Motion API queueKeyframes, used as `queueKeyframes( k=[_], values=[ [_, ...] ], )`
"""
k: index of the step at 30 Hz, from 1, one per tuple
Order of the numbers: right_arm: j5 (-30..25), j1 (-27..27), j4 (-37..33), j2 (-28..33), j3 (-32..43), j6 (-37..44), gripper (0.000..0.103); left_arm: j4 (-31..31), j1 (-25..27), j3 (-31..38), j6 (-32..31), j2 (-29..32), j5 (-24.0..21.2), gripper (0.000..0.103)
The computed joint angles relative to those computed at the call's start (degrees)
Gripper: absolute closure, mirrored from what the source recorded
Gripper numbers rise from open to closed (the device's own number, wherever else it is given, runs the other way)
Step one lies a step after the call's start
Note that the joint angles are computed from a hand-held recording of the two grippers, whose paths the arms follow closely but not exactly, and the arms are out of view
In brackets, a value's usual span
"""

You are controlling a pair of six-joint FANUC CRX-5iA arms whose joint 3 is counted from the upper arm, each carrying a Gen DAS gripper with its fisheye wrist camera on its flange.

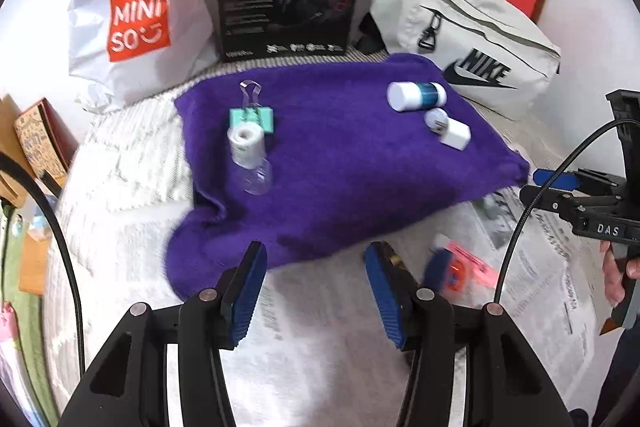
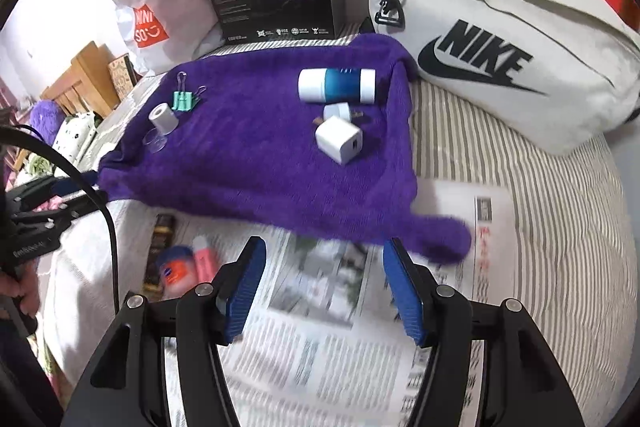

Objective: Organize rigid objects
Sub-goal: 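Open the left tool beside the tape roll while the right tool releases the charger by the bulb, then grasp the black Grand Reserve bottle with the left tool while the right tool grasps the pink highlighter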

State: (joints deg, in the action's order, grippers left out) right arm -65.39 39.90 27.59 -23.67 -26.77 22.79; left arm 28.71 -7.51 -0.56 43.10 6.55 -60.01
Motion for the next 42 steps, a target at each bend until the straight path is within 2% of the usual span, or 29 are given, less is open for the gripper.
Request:
queueKeyframes(
  k=[7,12,24,28,32,34,41,42],
  values=[
    [-2.65,4.93,0.61,-2.96,-1.83,-4.44,0.041,0.13,-2.81,-2.86,1.99,-0.35,-0.89,0.053],
    [-3.31,8.12,2.05,-5.61,-4.57,-8.90,0.038,-3.85,-4.97,-1.51,5.12,0.57,-1.32,0.053],
    [-2.69,8.42,0.21,-7.00,-6.55,-10.30,0.038,-12.19,-6.43,-0.26,7.90,-0.06,0.52,0.051],
    [-1.13,7.80,-0.25,-6.86,-6.82,-9.77,0.038,-11.67,-4.57,-0.20,8.27,0.10,0.19,0.051],
    [-0.61,7.38,-1.39,-6.24,-6.55,-8.80,0.038,-10.51,-4.24,-0.72,5.80,0.15,0.65,0.051],
    [-0.89,7.50,-1.43,-6.07,-6.43,-8.53,0.038,-9.54,-4.15,-1.25,3.82,0.09,1.11,0.053],
    [-0.17,6.81,-2.31,-5.71,-6.26,-7.60,0.038,-6.55,-3.91,-2.08,-0.79,0.19,1.06,0.080],
    [0.11,6.57,-2.71,-5.60,-6.27,-7.27,0.038,-6.64,-3.98,-2.05,-1.01,0.14,0.97,0.080]
  ],
)
